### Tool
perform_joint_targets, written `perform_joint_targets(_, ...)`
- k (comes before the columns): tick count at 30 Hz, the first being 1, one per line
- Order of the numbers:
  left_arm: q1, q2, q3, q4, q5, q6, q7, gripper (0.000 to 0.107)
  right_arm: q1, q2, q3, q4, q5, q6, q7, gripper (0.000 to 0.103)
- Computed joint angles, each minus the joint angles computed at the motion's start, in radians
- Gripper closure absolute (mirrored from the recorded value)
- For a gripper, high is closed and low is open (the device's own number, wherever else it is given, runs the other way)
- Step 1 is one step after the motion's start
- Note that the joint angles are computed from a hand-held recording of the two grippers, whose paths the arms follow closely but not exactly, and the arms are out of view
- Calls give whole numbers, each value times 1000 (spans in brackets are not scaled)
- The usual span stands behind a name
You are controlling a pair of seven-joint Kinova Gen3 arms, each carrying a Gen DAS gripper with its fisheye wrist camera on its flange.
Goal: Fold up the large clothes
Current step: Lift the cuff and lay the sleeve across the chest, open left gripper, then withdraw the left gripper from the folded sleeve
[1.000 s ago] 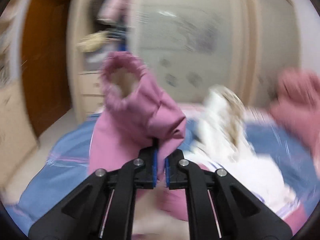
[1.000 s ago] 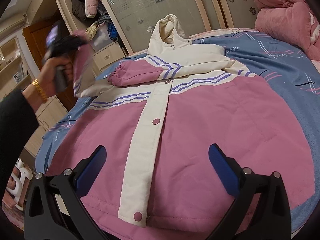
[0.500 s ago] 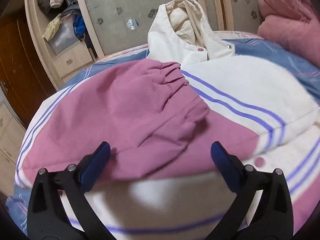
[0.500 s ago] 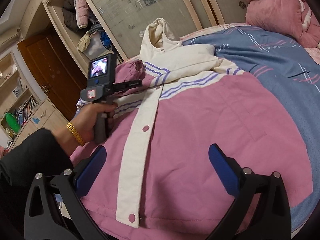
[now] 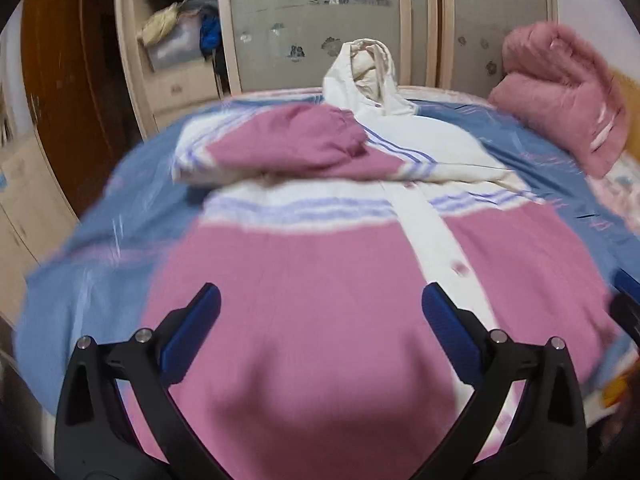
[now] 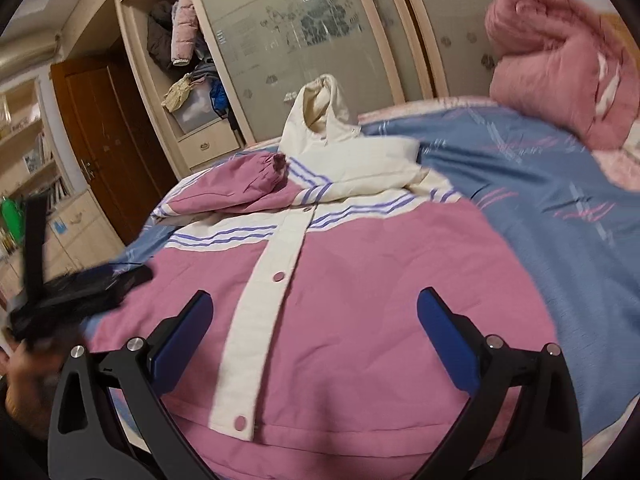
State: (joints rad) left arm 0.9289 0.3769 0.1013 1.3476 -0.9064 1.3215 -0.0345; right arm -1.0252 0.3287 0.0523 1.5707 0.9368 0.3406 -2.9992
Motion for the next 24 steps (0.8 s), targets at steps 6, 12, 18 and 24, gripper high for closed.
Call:
perform_joint_targets(6, 90, 19, 11, -7, -74, 89, 9, 7, -30, 5, -13, 3, 90, 95, -32, 1)
perform_joint_targets(12, 83, -25, 17, 55, -111, 79, 82, 7, -22, 9, -55, 9, 179, 131, -82, 1)
perform_joint_targets(18, 58, -59, 46, 96, -133, 61, 128, 7, -5, 25, -94, -14, 201, 160, -94, 1)
perform_joint_targets(24, 50, -57, 61, 100, -141, 57, 136, 7, -2, 36, -103, -28, 187, 166, -70, 1)
